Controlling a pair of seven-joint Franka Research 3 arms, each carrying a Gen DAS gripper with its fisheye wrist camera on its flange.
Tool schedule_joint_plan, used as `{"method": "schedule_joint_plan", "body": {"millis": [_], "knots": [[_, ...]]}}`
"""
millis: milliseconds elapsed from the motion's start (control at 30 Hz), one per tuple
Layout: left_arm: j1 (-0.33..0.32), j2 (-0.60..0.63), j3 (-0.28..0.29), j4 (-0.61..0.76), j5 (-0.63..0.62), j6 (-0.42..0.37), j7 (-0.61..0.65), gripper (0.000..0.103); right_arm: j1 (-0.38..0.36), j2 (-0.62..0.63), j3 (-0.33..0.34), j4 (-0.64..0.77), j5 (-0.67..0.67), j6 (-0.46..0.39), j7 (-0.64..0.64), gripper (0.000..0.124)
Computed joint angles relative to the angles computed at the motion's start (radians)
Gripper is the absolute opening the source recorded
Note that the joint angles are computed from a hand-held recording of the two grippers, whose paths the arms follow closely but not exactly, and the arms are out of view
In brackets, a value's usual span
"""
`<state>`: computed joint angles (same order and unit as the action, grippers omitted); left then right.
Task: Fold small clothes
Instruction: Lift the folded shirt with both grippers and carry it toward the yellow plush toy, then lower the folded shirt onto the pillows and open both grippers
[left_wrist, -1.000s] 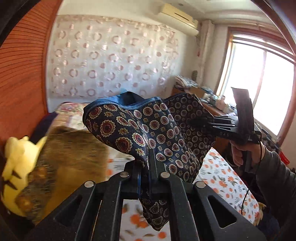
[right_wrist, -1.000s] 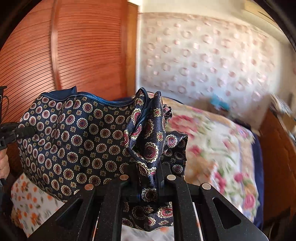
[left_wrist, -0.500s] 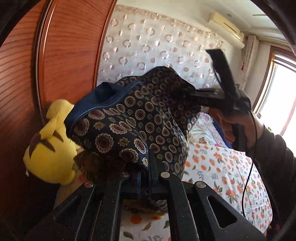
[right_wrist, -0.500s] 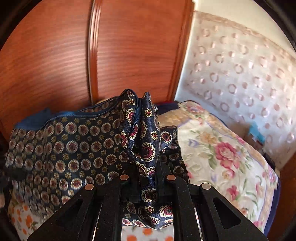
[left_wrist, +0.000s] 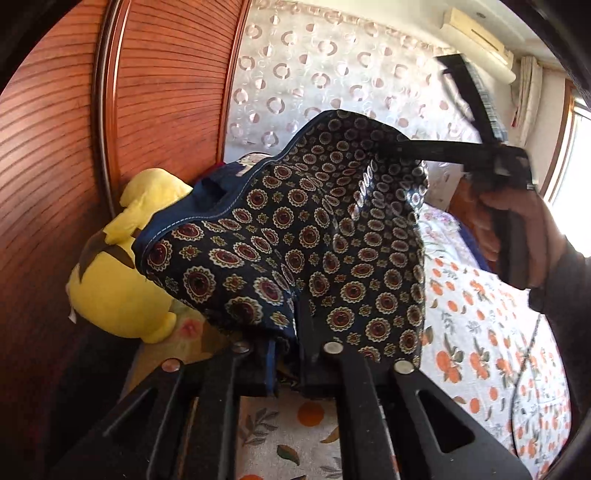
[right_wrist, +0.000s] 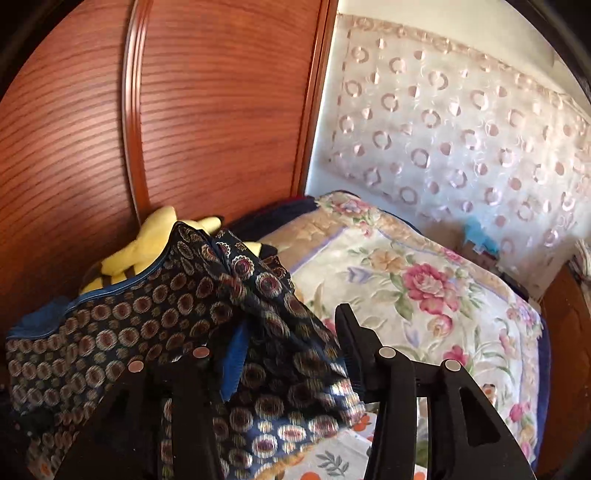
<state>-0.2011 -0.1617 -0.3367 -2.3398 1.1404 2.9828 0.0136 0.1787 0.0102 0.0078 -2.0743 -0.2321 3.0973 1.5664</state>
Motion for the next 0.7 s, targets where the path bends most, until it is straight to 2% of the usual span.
{"method": "schedule_joint_plan", "body": {"millis": [67, 133, 167, 233, 300, 400, 433, 467, 500, 533, 633, 700], "knots": [[-0.012, -0.021, 0.002, -0.013, -0.029, -0.031, 0.04, 0.018, 0.009, -0.014, 0.013, -0.044, 0.121, 0.026, -0.102, 0.049], [-0.019, -0.035, -0.004, -0.018, -0.052, -0.053, 0.069, 0.023, 0.042, -0.042, 0.011, -0.096, 0.381, 0.059, -0.338, 0.049], [-0.021, -0.043, -0.005, -0.021, -0.06, -0.061, 0.084, 0.028, 0.065, -0.062, 0.0, -0.129, 0.456, 0.081, -0.404, 0.049], [-0.023, -0.059, -0.017, -0.023, -0.064, -0.079, 0.099, 0.034, 0.193, -0.119, -0.099, -0.188, 0.7, 0.095, -0.628, 0.049], [-0.02, -0.075, -0.03, -0.027, -0.056, -0.088, 0.096, 0.046, 0.277, -0.186, -0.164, -0.248, 0.828, 0.104, -0.74, 0.049], [-0.029, -0.096, -0.051, -0.028, -0.051, -0.112, 0.106, 0.053, 0.279, -0.317, -0.161, -0.374, 0.851, 0.119, -0.76, 0.049], [-0.032, -0.104, -0.055, -0.03, -0.05, -0.108, 0.104, 0.059, 0.257, -0.366, -0.143, -0.417, 0.839, 0.116, -0.746, 0.049], [-0.031, -0.111, -0.062, -0.032, -0.04, -0.099, 0.089, 0.075, 0.238, -0.408, -0.127, -0.456, 0.825, 0.116, -0.731, 0.049], [-0.023, -0.122, -0.075, -0.034, -0.013, -0.091, 0.058, 0.082, 0.216, -0.446, -0.109, -0.489, 0.811, 0.114, -0.714, 0.049], [-0.016, -0.135, -0.09, -0.034, 0.016, -0.087, 0.027, 0.082, 0.203, -0.485, -0.099, -0.524, 0.801, 0.118, -0.699, 0.049], [-0.049, -0.145, -0.105, -0.023, -0.018, -0.129, 0.07, 0.082, 0.173, -0.609, -0.088, -0.625, 0.774, 0.115, -0.663, 0.05], [-0.06, -0.149, -0.116, -0.017, -0.015, -0.127, 0.069, 0.082, 0.133, -0.69, -0.057, -0.692, 0.756, 0.115, -0.629, 0.05]]}}
